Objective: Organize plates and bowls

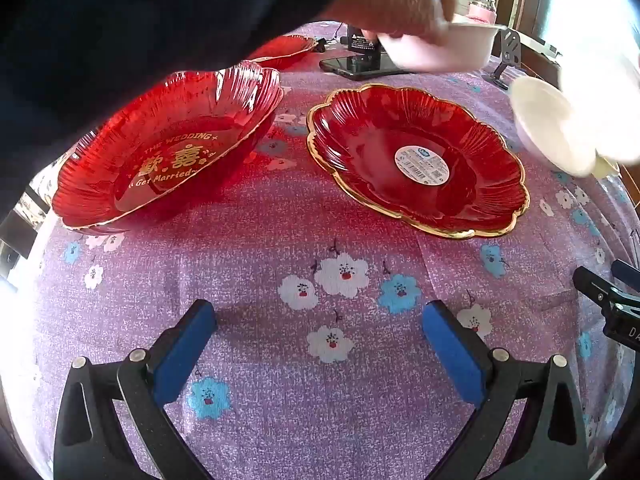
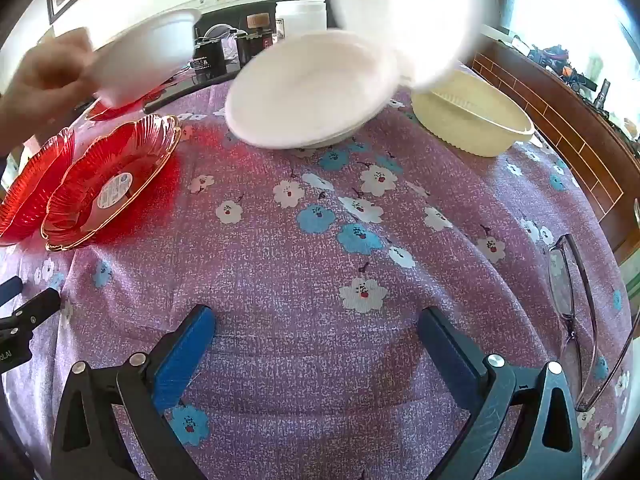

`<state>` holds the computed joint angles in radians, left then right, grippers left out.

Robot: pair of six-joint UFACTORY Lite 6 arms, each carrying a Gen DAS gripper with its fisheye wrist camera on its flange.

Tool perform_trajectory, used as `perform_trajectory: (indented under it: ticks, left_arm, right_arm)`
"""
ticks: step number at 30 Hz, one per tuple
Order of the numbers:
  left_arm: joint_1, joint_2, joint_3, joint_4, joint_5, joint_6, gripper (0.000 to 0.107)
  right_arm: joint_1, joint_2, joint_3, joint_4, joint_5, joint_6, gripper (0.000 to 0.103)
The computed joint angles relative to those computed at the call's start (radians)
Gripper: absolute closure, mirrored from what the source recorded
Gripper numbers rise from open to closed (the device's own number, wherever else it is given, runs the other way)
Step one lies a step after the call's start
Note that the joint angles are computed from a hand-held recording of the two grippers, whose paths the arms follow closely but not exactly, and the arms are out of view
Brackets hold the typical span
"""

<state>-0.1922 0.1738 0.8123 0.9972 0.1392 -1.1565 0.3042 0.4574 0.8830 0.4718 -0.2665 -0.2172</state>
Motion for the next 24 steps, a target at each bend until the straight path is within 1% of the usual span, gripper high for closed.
perform_trajectory:
  ticks: [24]
  left_arm:
    - [0.0,0.0,0.0,0.007,0.0,-0.007,0.004]
  right_arm:
    - [0.0,-0.003,-0.001,-0.005,0.001,0.006,0.001]
